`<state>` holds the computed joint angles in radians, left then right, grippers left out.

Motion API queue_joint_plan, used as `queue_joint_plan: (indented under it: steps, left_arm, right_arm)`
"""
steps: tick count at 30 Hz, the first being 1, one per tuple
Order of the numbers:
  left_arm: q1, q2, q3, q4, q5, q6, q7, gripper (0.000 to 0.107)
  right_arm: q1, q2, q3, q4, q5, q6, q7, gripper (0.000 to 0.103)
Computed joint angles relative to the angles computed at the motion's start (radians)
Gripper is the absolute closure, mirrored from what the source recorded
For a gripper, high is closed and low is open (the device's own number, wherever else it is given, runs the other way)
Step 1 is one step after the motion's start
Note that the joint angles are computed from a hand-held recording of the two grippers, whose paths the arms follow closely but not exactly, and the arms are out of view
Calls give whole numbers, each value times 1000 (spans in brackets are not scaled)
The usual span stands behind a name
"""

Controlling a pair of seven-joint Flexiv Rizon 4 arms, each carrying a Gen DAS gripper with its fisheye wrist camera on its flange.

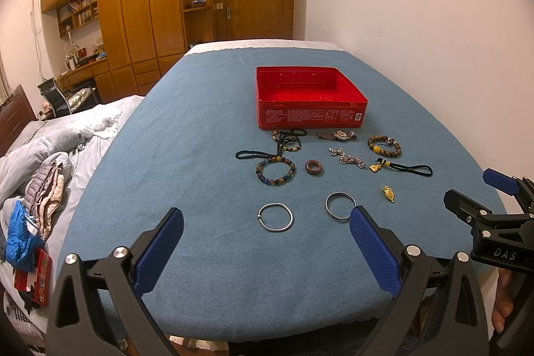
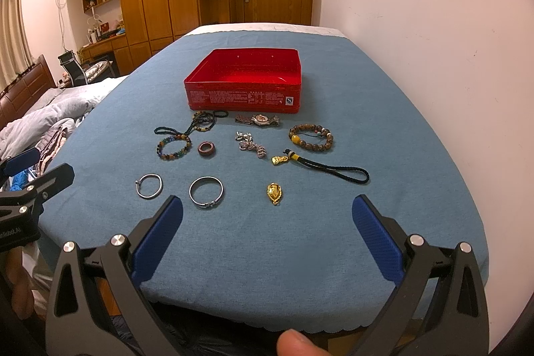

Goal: Organize jewelry

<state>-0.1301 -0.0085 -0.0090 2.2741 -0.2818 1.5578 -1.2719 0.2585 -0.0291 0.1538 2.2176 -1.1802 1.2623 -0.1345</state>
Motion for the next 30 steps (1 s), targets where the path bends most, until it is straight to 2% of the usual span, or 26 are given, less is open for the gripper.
queue_joint_plan:
  steps: [5,12,13,15,19,23,24,27,28,29,30]
  left_arm:
    - [-2,-6,-4,3,-41,5,32,8]
    - [8,-59,-56,17,-225,37,207,8]
    - [11,-72,-58,14,-225,35,211,8]
    - [4,-108,-29,-13,-144,8,156,8]
    - [33,-163,-48,-48,-113,-51,131,8]
    - [55,-217,-66,-82,-119,-92,126,8]
    - [56,-226,-64,-89,-110,-96,119,8]
    - [48,-268,-44,-129,-62,-129,77,8]
    - [53,-274,-46,-136,-58,-139,75,8]
    - [52,-287,-44,-147,-46,-151,67,8]
    - [49,-299,-39,-158,-32,-160,58,8]
  right_arm:
    - [-1,-9,-3,-2,5,9,-14,3]
    - [-14,-65,-29,3,64,134,-87,3]
    - [-16,-78,-37,5,72,161,-97,3]
    - [-13,-102,-65,4,39,196,-80,3]
    - [-3,-153,-96,-10,38,229,-110,3]
    - [10,-230,-102,-34,165,264,-217,3]
    - [8,-244,-91,-40,212,260,-255,8]
    - [-54,-308,38,-90,443,203,-454,46]
    - [-67,-321,67,-103,496,188,-500,47]
    - [-60,-328,63,-107,514,188,-513,47]
    - [-32,-327,27,-103,501,201,-501,47]
